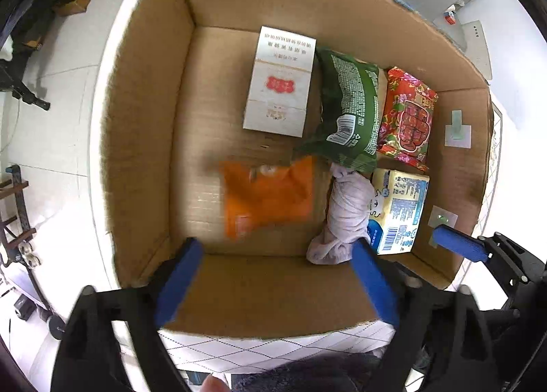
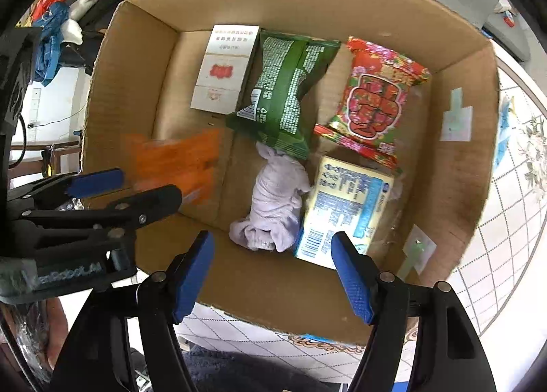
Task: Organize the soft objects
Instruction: 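Carry orange bag and lavender cloth into the box and release, then grasp the blue tube with the right gripper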
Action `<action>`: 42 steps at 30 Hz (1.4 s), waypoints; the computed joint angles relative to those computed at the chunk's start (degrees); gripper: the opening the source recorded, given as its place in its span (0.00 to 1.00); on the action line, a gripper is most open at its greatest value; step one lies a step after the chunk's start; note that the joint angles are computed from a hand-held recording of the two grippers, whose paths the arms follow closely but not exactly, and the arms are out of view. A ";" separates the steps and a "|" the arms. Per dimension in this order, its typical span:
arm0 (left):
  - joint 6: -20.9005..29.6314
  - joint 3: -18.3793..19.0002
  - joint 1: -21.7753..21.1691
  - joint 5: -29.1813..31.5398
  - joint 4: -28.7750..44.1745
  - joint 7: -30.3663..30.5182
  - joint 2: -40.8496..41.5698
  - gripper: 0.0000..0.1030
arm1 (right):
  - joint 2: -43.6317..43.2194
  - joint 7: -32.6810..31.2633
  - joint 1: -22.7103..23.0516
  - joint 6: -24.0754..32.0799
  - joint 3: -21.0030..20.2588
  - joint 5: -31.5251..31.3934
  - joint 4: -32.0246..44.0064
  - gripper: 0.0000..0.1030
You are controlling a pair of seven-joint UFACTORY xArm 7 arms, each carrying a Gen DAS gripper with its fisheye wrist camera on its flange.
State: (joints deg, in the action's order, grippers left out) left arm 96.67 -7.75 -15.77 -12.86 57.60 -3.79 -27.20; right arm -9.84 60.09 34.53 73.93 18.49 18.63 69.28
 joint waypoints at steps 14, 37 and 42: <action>-1.87 -2.03 0.14 5.17 -0.34 -1.89 -11.72 0.91 | -2.80 14.09 1.12 9.48 4.09 -11.22 5.31 0.95; -1.96 -5.07 0.15 5.02 6.45 -1.83 -16.72 0.91 | -17.64 25.52 -0.56 13.35 7.03 -14.17 4.49 0.95; -5.46 -7.28 -1.10 4.38 3.74 -4.28 -13.48 0.91 | -32.79 25.42 -4.82 16.19 0.98 -10.74 -10.28 0.95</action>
